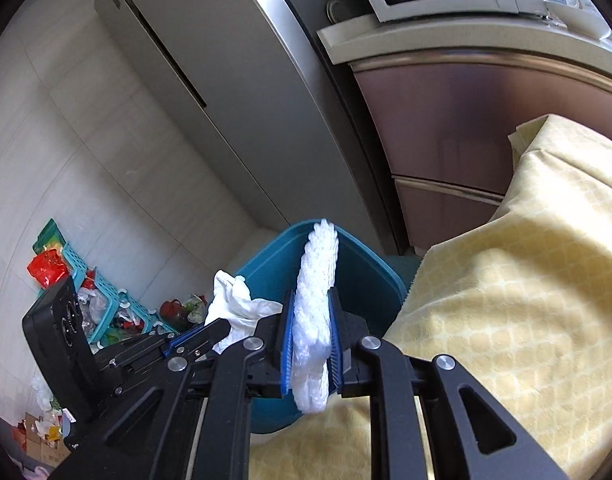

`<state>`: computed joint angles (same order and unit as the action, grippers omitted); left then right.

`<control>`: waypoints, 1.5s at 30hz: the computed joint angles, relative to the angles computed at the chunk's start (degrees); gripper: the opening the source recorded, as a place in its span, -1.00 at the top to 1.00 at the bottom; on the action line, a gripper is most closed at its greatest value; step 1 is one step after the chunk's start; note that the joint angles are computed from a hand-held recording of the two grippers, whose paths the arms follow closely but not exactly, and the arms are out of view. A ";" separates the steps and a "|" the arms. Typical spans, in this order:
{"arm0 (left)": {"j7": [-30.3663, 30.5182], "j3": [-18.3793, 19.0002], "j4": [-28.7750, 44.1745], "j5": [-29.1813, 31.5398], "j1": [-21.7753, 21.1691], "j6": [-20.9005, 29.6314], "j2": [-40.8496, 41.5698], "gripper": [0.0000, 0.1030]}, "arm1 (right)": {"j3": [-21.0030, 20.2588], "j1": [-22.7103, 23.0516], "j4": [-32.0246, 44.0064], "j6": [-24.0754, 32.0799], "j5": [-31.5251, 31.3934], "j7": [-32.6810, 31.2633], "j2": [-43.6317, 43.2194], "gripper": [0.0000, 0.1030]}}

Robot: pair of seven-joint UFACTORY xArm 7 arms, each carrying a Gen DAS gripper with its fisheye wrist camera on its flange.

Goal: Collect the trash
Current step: 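Carry the tissue and foam net to the teal bin and release both, then grasp the gold wrapper with the left tool while the right tool grasps the dotted paper cup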

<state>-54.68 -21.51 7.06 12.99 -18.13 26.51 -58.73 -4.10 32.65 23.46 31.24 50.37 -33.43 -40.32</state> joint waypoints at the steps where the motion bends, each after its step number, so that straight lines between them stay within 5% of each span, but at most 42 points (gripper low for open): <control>1: 0.08 0.34 0.04 0.00 0.46 -0.96 1.05 0.92 | 0.44 0.17 0.39 -0.65 0.10 0.29 1.20 0.63; 5: -1.17 -0.38 -0.57 -0.13 1.27 -3.01 3.11 0.83 | 1.09 -0.09 0.71 -1.22 -0.34 1.45 2.51 0.40; 10: -3.02 -1.43 -0.70 0.22 1.44 -5.20 4.63 0.71 | 0.24 0.29 -1.07 -1.93 -0.52 1.35 -0.13 0.34; 18: -6.29 -5.13 1.32 1.07 -2.90 -3.16 -0.01 0.45 | -3.33 -4.74 -7.65 4.23 -7.13 1.21 -16.64 0.20; 26: -7.71 -11.33 9.25 3.52 -3.50 -8.64 4.29 0.15 | -12.07 -22.95 -13.58 18.86 -21.08 3.07 -40.58 0.11; 33: -7.34 -18.68 18.88 5.50 1.20 -18.49 17.17 0.04 | -22.21 -41.00 -12.52 29.22 -29.07 0.25 -48.48 0.06; 40: -7.20 -31.36 30.65 9.96 12.75 -22.86 31.77 -0.12 | -32.28 -56.78 -9.58 35.29 -34.00 -3.80 -46.12 0.06; 45: -8.39 -43.28 38.76 16.31 26.14 -22.36 42.55 -0.22 | -36.14 -65.13 -7.52 37.39 -35.90 -7.35 -41.45 0.06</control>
<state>-63.07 -64.79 45.82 29.30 8.01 4.15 -16.18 -40.24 -32.49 15.94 68.62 14.47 -40.78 -81.77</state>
